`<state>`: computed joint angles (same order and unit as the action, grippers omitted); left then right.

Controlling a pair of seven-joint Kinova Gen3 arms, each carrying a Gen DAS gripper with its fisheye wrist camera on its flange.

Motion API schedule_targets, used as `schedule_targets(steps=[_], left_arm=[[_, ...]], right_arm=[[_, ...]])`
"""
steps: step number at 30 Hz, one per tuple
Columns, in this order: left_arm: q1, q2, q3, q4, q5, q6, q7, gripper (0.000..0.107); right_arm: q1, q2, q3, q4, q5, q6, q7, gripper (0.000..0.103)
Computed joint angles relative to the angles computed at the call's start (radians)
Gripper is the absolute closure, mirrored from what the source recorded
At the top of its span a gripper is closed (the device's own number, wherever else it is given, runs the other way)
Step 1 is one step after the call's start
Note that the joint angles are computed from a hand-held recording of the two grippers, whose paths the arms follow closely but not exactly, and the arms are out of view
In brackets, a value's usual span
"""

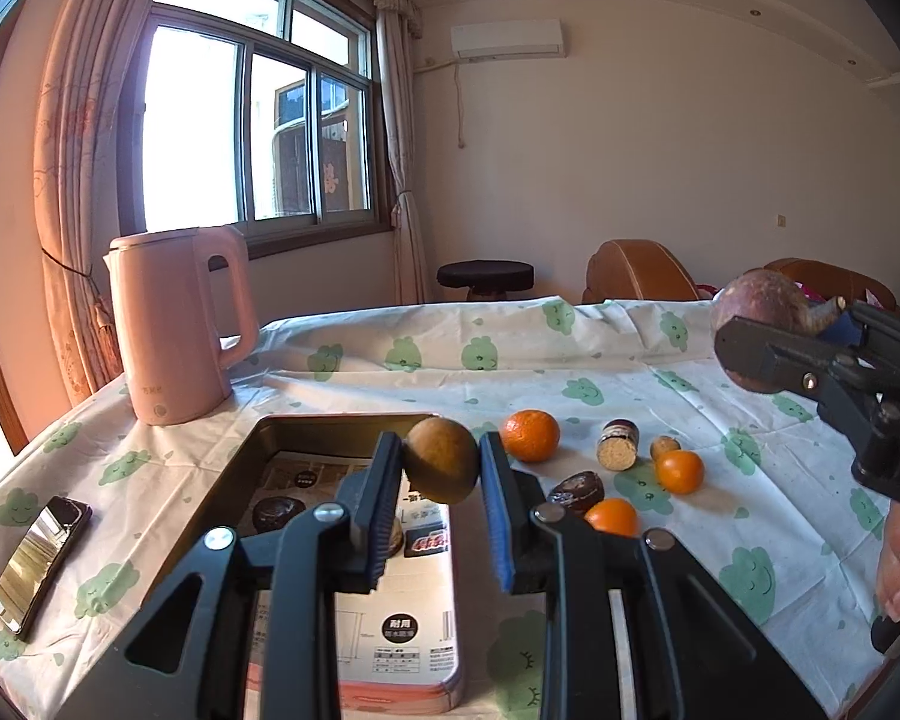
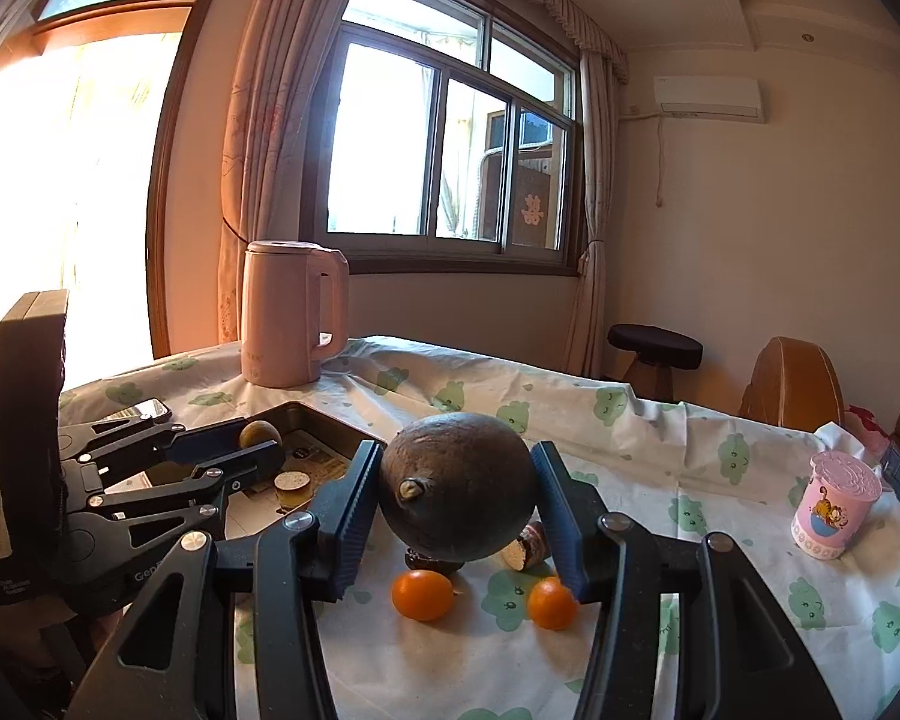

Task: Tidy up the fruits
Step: 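Carry the large brown fruit with the right gripper while the left gripper carries the small fruit toward the tin, then lower the small fruit into the tin with the left gripper while the right gripper releases the large fruit there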

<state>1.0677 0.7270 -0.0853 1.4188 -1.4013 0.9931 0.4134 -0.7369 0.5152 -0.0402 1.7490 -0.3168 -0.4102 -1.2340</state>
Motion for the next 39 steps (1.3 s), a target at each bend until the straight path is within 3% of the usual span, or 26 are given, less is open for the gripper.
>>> schedule_targets(steps=[16, 32, 39], left_arm=[[-0.064, -0.053, 0.020, 0.104, 0.022, 0.014, 0.039, 0.080], [-0.158, -0.104, 0.045, 0.180, 0.069, -0.079, 0.041, 0.080], [-0.177, -0.113, 0.048, 0.185, 0.095, -0.106, 0.018, 0.080]], right_arm=[[-0.051, 0.093, 0.011, -0.206, 0.080, 0.161, -0.009, 0.051], [-0.057, 0.230, -0.018, -0.437, 0.233, 0.376, -0.156, 0.050], [-0.082, 0.264, 0.008, -0.492, 0.285, 0.449, -0.221, 0.050]])
